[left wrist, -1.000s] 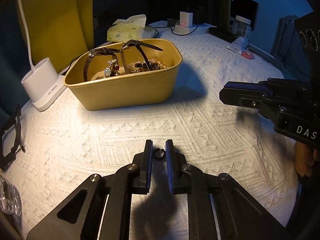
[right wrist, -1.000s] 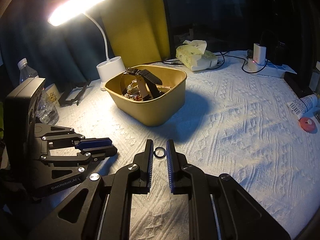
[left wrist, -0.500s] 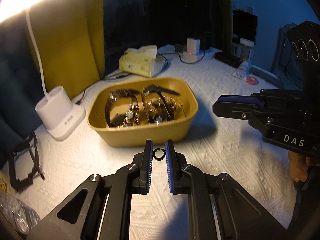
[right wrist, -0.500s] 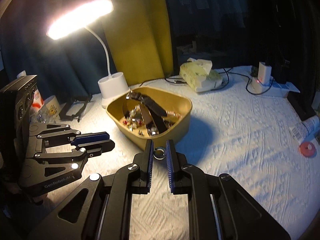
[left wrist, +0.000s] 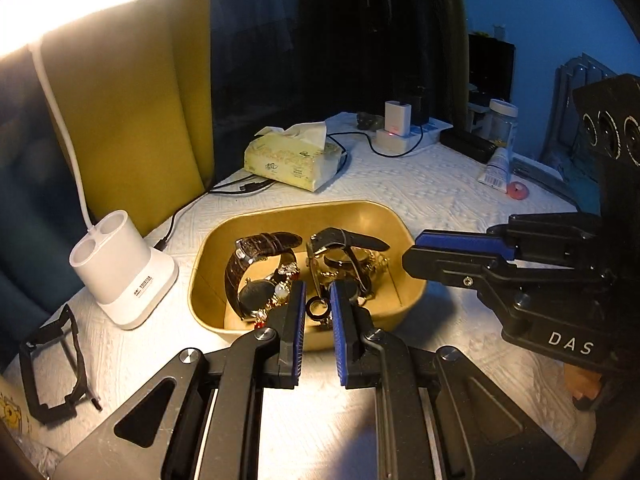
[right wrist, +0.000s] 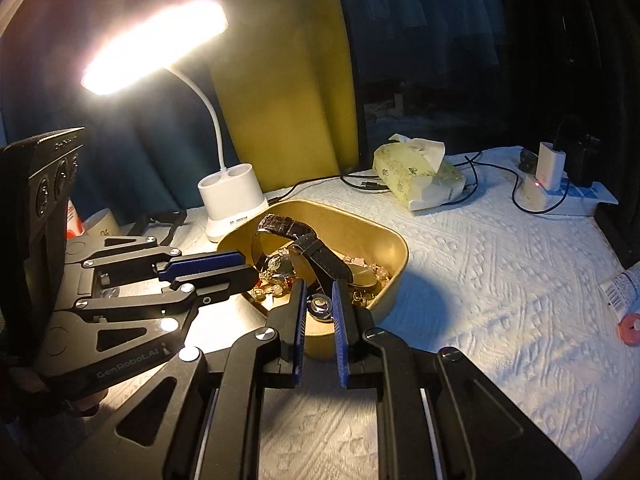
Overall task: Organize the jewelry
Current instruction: 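Carry both rings to the yellow tray and lower them inside with both grippers, then open both grippers to drop the rings into the tray and withdraw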
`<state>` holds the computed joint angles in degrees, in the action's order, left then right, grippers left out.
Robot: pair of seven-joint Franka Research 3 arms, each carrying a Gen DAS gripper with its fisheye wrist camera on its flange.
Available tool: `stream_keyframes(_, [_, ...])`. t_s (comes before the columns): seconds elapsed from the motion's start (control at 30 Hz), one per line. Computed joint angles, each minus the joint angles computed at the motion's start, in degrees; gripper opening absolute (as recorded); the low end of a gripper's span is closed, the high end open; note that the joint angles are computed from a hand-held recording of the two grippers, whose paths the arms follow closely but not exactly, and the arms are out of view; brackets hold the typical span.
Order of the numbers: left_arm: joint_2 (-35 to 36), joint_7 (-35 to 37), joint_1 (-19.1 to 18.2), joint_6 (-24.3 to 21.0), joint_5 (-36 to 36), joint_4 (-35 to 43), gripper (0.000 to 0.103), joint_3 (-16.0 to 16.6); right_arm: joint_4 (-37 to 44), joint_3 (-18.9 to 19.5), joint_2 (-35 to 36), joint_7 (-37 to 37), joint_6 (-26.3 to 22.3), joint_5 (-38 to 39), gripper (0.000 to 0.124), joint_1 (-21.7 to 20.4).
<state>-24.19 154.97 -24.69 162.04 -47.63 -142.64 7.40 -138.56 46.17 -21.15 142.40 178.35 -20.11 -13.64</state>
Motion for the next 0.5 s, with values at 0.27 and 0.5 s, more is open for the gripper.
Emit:
stream_keyframes(0.27, [3.5,1.2,1.9,-2.1,-2.0,2.5,0.014,-0.6,2.3,2.0,2.7,3.1,-1.2,-3.7,0.013,-2.7])
stream_keyframes(0.5, [6.7,1.3,6.3,-6.7,-4.7,5.6,0.014,-2.9,3.9,1.8,4.7,8.5,-2.3,-8.8,0.013,-3.7])
